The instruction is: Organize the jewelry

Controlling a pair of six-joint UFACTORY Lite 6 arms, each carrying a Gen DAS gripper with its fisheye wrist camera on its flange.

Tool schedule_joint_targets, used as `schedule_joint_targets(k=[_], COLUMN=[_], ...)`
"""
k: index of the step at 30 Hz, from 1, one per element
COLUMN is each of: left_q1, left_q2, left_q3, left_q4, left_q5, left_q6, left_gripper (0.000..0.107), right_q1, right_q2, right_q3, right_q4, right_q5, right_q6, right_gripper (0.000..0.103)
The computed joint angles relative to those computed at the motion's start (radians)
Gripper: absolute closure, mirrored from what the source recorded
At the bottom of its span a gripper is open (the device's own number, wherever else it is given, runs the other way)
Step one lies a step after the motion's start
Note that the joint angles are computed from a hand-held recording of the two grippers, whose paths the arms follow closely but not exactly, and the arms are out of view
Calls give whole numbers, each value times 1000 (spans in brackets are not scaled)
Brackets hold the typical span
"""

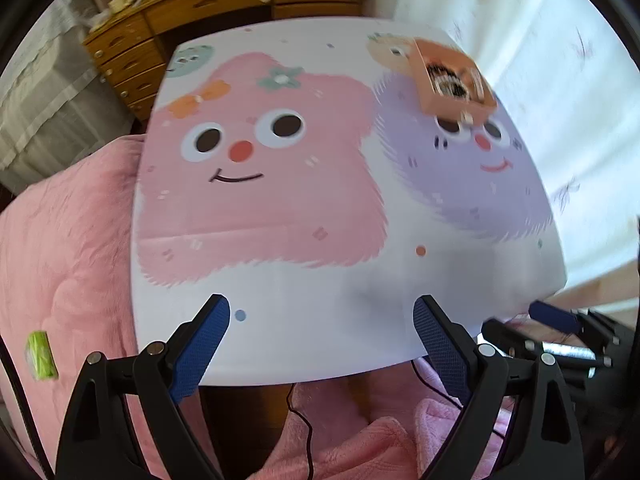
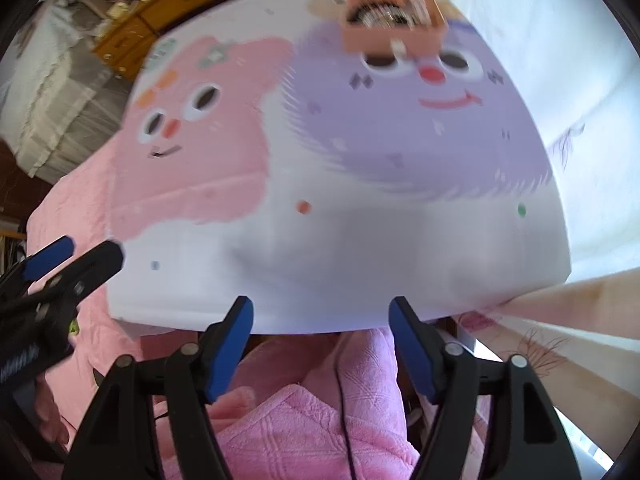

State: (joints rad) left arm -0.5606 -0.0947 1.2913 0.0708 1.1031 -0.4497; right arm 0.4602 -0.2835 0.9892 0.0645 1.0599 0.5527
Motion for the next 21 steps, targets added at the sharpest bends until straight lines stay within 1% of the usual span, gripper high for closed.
schedule_joint_targets(k=[2,3,7,8,9,10,11,13,15,21], left_q1=[1,-5,-39,-59,-88,-115,-140,-169,-209,-334], left_q2=[-12,-19,11,18,30,43,54,81,114,196], left_q3=[51,71,228,256,290,320,347,403,453,563], left_q4=[30,47,129,163,204,239,265,280,316,426], left_q5=[30,45,124,140,161,180,196,213,227,267], left_q6=[-25,-35,-120,-156,-196,-229,-265,-298,-329,-449], left_gripper=[15,15,15,14,10,8,7,7,5,5], right_q1=[26,24,-35,-39,-34,-29,-34,-72,-103,-262], right_q2=[-11,-8,-13,-20,-20,-22,-21,-29,-63,-130], right_q3=[73,107,256,286,307,326,345,364,346,322], right_q4=[-26,-25,26,9,-18,-46,-66,-79,-88,-27], right_q5=[38,51,103,111,115,114,110,118,107,60], right_q6=[24,27,24,26,36,44,36,-1,-20,-206], right_gripper=[25,24,21,19,18,17,15,13,10,5])
